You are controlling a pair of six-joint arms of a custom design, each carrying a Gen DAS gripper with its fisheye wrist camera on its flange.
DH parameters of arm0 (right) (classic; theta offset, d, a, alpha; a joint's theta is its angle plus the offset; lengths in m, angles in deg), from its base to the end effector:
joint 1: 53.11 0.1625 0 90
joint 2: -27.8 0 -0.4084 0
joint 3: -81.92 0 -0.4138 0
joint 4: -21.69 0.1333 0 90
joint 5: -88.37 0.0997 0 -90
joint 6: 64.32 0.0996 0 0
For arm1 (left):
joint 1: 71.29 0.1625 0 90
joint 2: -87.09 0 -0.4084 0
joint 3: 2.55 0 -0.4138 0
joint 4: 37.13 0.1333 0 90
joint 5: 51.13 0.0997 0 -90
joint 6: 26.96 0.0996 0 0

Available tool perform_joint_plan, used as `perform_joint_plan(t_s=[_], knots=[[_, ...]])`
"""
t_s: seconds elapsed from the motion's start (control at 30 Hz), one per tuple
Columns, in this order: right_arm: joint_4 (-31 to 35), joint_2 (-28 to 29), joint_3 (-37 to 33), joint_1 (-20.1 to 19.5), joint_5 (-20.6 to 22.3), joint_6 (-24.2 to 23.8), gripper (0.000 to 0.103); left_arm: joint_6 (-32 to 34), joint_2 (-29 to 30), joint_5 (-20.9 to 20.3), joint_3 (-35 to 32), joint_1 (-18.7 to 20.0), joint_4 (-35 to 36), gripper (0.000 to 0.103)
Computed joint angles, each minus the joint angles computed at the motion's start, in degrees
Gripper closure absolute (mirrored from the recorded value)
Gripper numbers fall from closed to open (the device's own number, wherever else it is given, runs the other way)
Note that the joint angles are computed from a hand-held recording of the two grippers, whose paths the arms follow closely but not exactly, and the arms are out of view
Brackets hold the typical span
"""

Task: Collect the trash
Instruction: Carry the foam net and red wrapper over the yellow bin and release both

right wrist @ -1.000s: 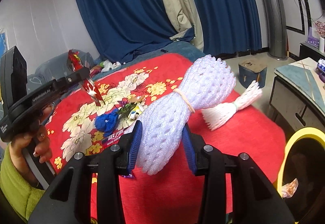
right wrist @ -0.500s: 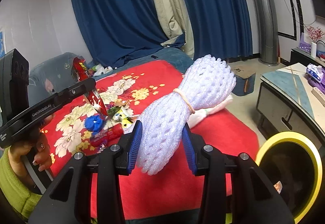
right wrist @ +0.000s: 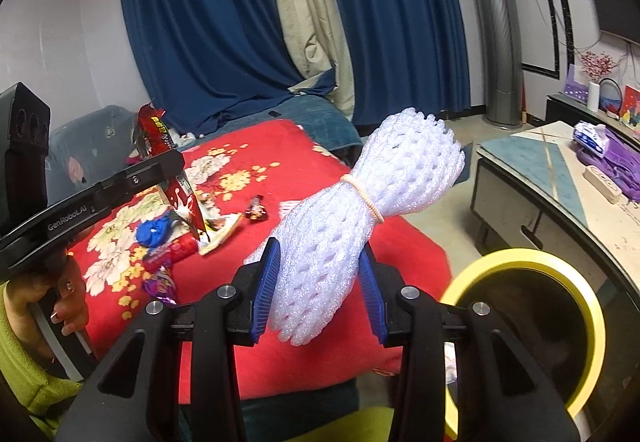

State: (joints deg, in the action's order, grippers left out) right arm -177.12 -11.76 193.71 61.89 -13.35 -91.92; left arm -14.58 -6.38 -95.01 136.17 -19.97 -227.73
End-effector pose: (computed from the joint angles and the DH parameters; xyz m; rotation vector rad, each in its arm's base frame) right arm 0.3473 -0.4773 0.0096 1.1495 -2.5391 0.9140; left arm -0.0774 -0.4249 0.3190 0.5117 2.2263 -1.3545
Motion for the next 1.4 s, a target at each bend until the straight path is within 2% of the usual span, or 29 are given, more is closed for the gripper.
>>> perform_joint_plan(t_s=[0.77, 1.27, 1.4], knots=[[-6.0, -5.5, 4.6, -5.5, -4.4, 1.0, 0.065, 0.3, 12.4, -7.4, -3.7, 0.0, -0.3, 0.095], [-5.7, -7.2, 6.5, -9.1, -9.8, 1.1, 0.065, -1.3, 19.6, -13.6, -7.5, 2.1, 1.8, 0.095], [-4.9, -7.5, 6.8, -10.0, -10.7, 1.4, 0.065, -0.9, 21.4, -14.2, -8.8, 2.3, 1.9, 0.095]])
